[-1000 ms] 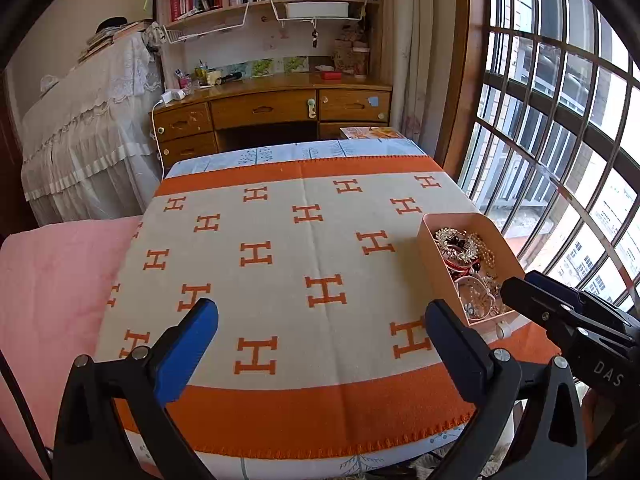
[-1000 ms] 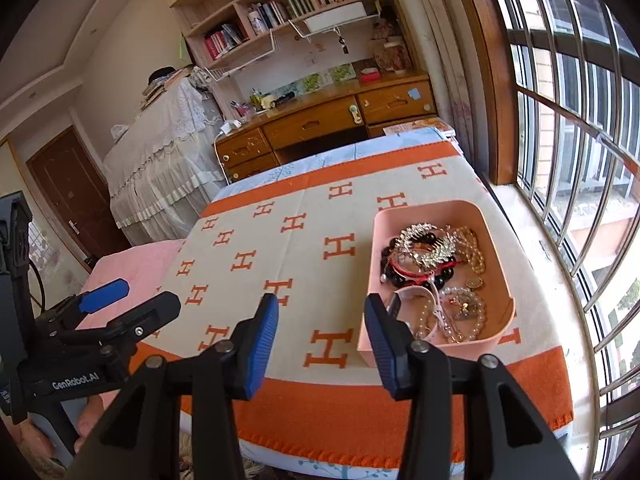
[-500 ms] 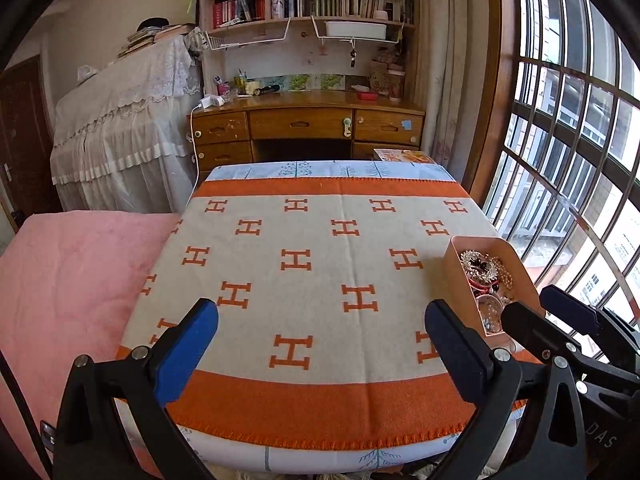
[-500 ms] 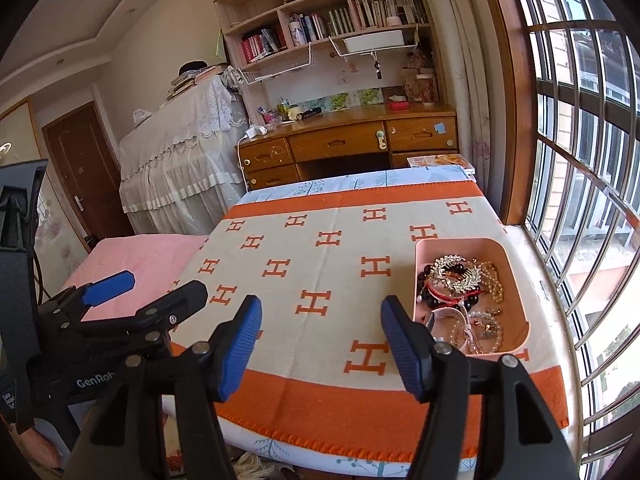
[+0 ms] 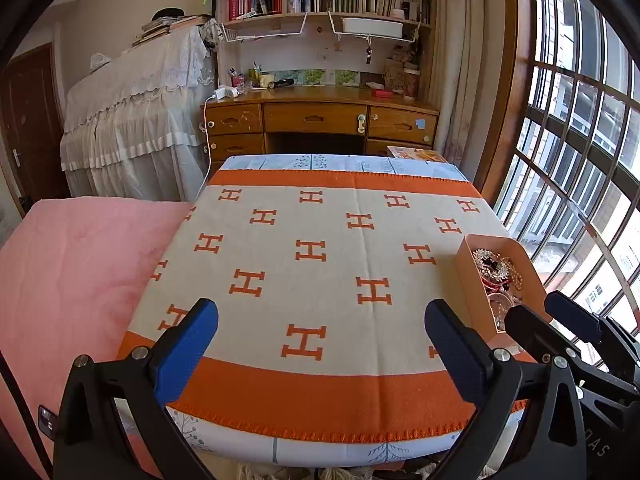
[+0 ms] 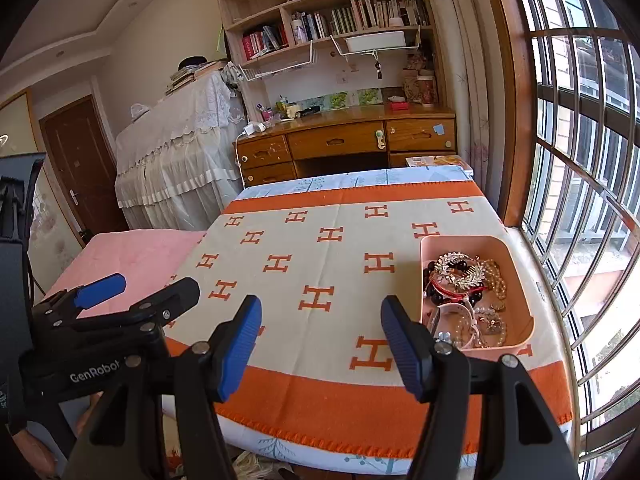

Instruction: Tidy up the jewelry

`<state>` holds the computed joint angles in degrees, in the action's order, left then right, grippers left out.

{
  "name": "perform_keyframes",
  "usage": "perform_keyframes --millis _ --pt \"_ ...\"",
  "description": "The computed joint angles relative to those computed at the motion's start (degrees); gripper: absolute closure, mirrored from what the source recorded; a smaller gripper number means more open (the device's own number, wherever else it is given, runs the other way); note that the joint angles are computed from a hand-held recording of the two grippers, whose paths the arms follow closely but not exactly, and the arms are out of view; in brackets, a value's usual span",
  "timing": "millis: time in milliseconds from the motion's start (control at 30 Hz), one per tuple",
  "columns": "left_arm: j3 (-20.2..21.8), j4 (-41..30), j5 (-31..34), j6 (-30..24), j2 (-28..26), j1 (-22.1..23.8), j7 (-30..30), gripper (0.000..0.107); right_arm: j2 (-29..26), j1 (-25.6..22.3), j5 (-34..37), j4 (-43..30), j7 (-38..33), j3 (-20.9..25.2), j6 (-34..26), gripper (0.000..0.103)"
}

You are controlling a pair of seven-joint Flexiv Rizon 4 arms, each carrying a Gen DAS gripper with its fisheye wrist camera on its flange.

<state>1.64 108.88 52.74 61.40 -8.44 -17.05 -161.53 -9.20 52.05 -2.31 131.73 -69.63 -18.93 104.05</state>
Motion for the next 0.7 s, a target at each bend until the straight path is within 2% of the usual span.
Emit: perform_keyframes --millis 133,200,700 --pt "-0.1 -0.3 1.2 -1.0 0.2 -0.4 -0.7 0.005 -0.2 0.8 0.6 0.2 -0.3 -0.7 0.4 0.040" --pt "-0.2 -0.5 1.7 -1.4 0.2 -0.5 -1.0 0.005 -0.2 -0.1 0.8 0.0 -0.5 0.4 0.3 0.040" --pt "-0.5 -0.4 0.8 -1.2 0.3 -0.2 -0.2 0.005 -0.3 -1.3 1.1 -0.1 -0.7 1.6 0.4 0.040"
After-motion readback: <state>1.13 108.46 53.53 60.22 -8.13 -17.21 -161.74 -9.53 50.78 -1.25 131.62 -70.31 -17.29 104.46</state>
